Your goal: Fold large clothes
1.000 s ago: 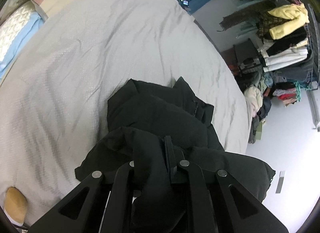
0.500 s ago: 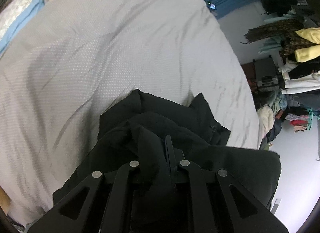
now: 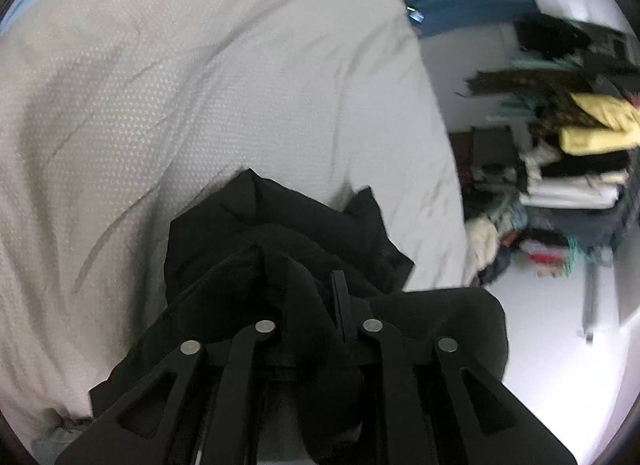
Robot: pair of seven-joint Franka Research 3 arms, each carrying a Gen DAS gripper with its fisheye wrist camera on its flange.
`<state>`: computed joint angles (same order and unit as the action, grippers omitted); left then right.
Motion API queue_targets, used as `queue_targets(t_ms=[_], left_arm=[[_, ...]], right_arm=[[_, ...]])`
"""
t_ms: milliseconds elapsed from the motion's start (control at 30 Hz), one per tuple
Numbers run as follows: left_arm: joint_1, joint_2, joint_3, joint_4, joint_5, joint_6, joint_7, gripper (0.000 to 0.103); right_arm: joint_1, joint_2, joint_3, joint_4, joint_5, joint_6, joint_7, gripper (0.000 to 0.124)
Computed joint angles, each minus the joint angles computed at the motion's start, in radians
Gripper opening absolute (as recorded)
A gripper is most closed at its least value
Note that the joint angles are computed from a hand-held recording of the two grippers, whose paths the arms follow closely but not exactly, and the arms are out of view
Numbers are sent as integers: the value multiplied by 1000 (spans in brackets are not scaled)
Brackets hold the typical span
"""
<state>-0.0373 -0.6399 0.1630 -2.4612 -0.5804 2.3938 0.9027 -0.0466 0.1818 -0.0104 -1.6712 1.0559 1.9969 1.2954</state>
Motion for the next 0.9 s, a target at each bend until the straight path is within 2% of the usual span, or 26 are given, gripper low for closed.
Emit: queue_targets(t_ms=[100, 133, 167, 200, 267, 367, 433, 467, 567, 633, 700, 800, 900], left_arm=[[11, -80, -9, -15, 50, -51, 26, 21], [18, -100, -14, -16, 76, -74, 25, 24], [24, -124, -23, -13, 109, -107, 23, 31], [30, -144, -28, -7, 143, -137, 25, 37], [52, -194, -61, 3, 230, -179, 21, 61], [80, -261, -115, 20, 373, -217, 13, 73], [88, -292, -157, 27, 456, -220, -8, 75], [91, -307, -190, 24, 502, -200, -21, 75], [78, -315, -270, 13, 611, -119, -60, 75], [78, -286, -333, 22, 683, -70, -99, 75], [74, -244, -380, 38, 738, -33, -139, 75], [70, -178, -436, 54, 813, 21, -206, 75], [48, -107, -474, 72, 878, 27, -244, 75]], right_arm=[[-8, -38, -12, -1, -30, -25, -15, 27], [-7, -53, -15, -4, -41, -21, -23, 35], [-1, -75, -18, -13, -61, 2, -31, 49], [6, -109, -23, -28, -101, 46, -39, 54], [19, -155, -32, -48, -150, 111, -52, 56], [38, -221, -42, -77, -183, 152, -89, 58], [59, -278, -42, -121, -190, 201, -132, 60], [74, -312, -40, -150, -193, 230, -160, 64], [131, -410, -20, -250, -222, 335, -241, 66], [173, -460, -1, -313, -248, 416, -265, 69], [230, -504, 7, -373, -225, 476, -313, 77], [296, -537, 9, -440, -210, 540, -357, 79], [363, -587, 27, -559, -190, 666, -425, 81]])
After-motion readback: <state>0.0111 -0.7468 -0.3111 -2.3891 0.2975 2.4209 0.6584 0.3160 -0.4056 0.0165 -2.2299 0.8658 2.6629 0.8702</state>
